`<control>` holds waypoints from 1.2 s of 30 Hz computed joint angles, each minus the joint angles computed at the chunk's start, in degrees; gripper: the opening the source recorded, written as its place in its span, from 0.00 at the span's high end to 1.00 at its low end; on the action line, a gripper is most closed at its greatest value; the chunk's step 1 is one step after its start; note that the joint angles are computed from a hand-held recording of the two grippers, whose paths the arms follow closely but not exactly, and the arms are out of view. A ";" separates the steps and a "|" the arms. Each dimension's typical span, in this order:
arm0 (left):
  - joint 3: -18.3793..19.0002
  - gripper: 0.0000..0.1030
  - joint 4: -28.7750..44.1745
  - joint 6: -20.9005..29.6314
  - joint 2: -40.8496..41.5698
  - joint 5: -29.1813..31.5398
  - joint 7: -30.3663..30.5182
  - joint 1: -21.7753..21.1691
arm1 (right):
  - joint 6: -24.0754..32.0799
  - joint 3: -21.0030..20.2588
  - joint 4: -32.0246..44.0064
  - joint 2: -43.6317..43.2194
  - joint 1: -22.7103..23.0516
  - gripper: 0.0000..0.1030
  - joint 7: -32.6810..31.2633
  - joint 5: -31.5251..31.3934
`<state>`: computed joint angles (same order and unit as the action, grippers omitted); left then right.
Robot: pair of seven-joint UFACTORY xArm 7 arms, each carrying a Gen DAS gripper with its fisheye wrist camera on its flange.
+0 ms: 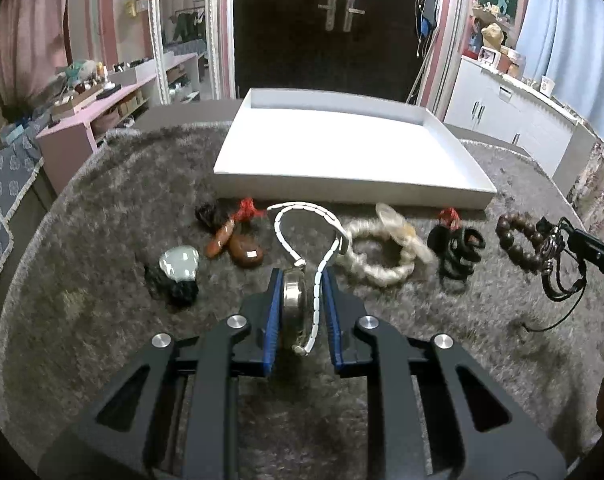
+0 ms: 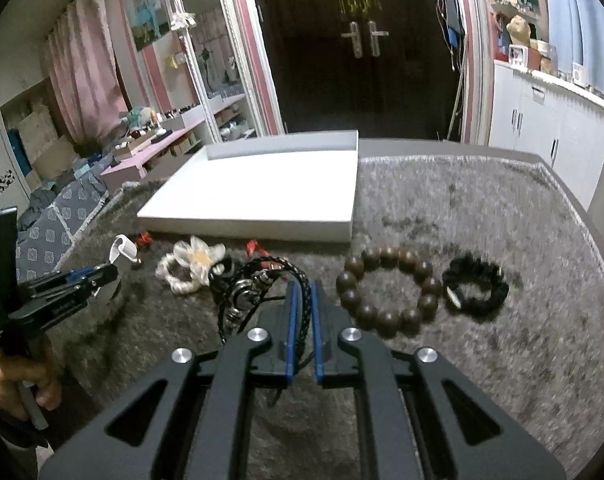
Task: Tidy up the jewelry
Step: 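Carry the watch with the left tool while the right tool carries the braided bracelet into the white tray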
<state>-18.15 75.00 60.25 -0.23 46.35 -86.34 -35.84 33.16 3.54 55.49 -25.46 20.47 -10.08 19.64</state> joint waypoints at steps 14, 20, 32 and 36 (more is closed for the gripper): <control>2.70 0.82 6.46 0.43 1.45 2.11 8.42 3.20 | -2.91 1.52 15.63 12.81 -1.32 0.94 1.03 -1.44; 5.11 0.82 10.03 -0.71 4.34 1.54 11.71 5.02 | 0.46 2.31 28.24 24.57 -2.08 0.94 -0.92 4.09; 9.74 0.82 12.22 -6.14 11.08 -6.67 16.89 6.98 | 9.48 4.79 39.69 40.42 -2.99 0.94 8.11 -7.68; 10.72 0.82 13.98 -5.39 13.11 -6.43 17.20 5.88 | 10.86 4.15 40.47 41.84 -2.97 0.95 10.51 -11.68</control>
<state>-7.43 88.98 54.87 12.88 39.92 -69.14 -29.96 44.02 7.69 95.96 16.39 17.50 0.43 7.96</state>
